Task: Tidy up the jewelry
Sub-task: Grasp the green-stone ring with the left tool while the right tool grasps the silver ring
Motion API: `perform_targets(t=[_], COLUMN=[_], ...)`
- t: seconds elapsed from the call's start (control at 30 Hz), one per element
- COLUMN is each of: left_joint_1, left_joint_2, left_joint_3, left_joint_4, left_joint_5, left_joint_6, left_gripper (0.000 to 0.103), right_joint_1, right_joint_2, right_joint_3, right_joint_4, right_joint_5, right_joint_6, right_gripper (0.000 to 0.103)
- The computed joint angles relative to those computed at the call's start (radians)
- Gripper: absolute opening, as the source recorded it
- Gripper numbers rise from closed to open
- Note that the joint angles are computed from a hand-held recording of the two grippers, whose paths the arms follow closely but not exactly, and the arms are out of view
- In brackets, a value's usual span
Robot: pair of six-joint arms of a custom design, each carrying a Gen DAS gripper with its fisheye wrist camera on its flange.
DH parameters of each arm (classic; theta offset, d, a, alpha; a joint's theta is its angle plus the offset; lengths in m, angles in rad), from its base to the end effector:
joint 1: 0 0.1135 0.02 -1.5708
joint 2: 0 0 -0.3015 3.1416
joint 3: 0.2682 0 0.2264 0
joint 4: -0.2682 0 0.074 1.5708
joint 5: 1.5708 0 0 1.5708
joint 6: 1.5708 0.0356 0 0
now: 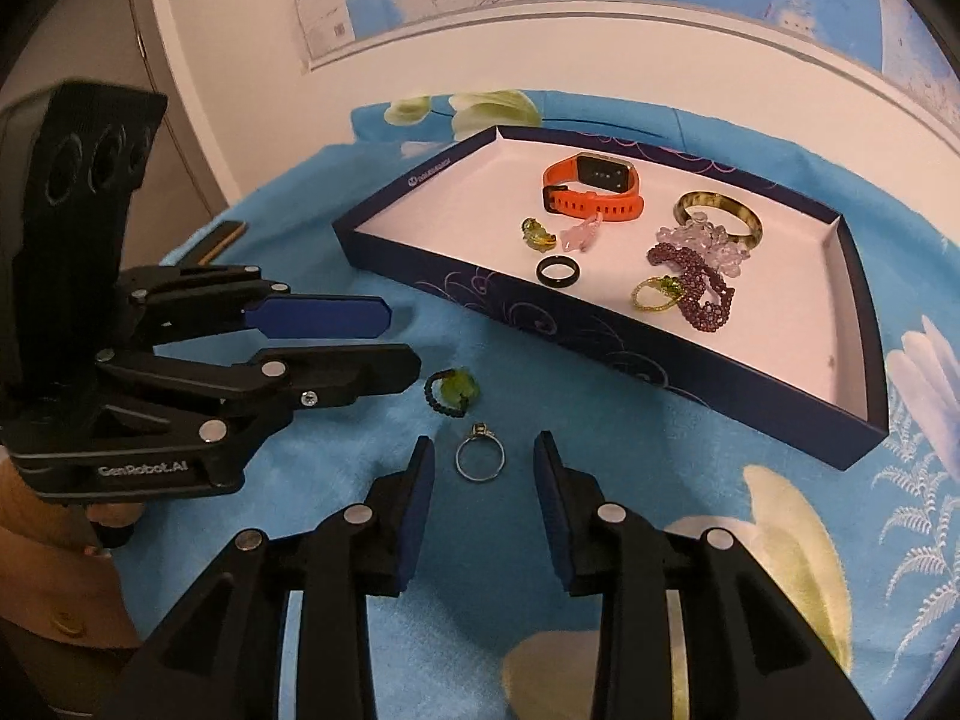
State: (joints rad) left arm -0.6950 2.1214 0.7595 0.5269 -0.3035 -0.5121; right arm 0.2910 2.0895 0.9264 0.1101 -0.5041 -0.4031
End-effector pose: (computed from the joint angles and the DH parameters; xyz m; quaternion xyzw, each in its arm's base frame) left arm 0.2788 -0.2186 0.0893 0.0301 0.9235 -0.0857 0.3728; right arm 0.3430 0.1207 0.1073 -0.3784 0.8586 0.2268 0.2610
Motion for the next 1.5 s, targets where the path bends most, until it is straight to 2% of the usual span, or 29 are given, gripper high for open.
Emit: perform_targets(t=[0.13,0.2,0.57,0.7,0.93,1.03,1.5], left_joint_1=[0.002,0.002,-0.007,-0.009,0.008,0.011,-0.012], left_joint_2=[0.004,0.004,0.037,0.060,0.082,0.090,0.067], left_joint_3=[0.000,0.004,0.066,0.118,0.154,0.174,0.151], left_joint_4=[0.004,0.000,-0.044,-0.100,-0.130,-0.157,-0.143], left_joint_5=[0.007,0.009,0.043,0.048,0.080,0.070,0.037], left_joint_6=[-0.002,-0.001,0.018,0.017,0.006,-0.003,-0.027], left_gripper=[0.035,0.035,0.038,0.037,0.032,0.023,0.022], right_joint_1=[0.021,0.023,-0.037,-0.065,-0.081,-0.084,-0.105], right_joint_2=[-0.008,-0.012,-0.023,-0.019,-0.016,-0.017,-0.026], right_joint_3=[-0.012,-0.014,-0.017,-0.011,-0.013,-0.014,-0.015], right_joint_4=[0.026,0.031,0.027,0.015,0.015,0.019,0.019], right_joint_5=[0.054,0.067,0.028,0.000,-0.024,-0.031,-0.056], right_joint_6=[-0.006,-0.010,0.020,0.029,0.038,0.041,0.048], right_gripper=[0.026,0.016,0.016,0.016,0.016,0.016,0.016])
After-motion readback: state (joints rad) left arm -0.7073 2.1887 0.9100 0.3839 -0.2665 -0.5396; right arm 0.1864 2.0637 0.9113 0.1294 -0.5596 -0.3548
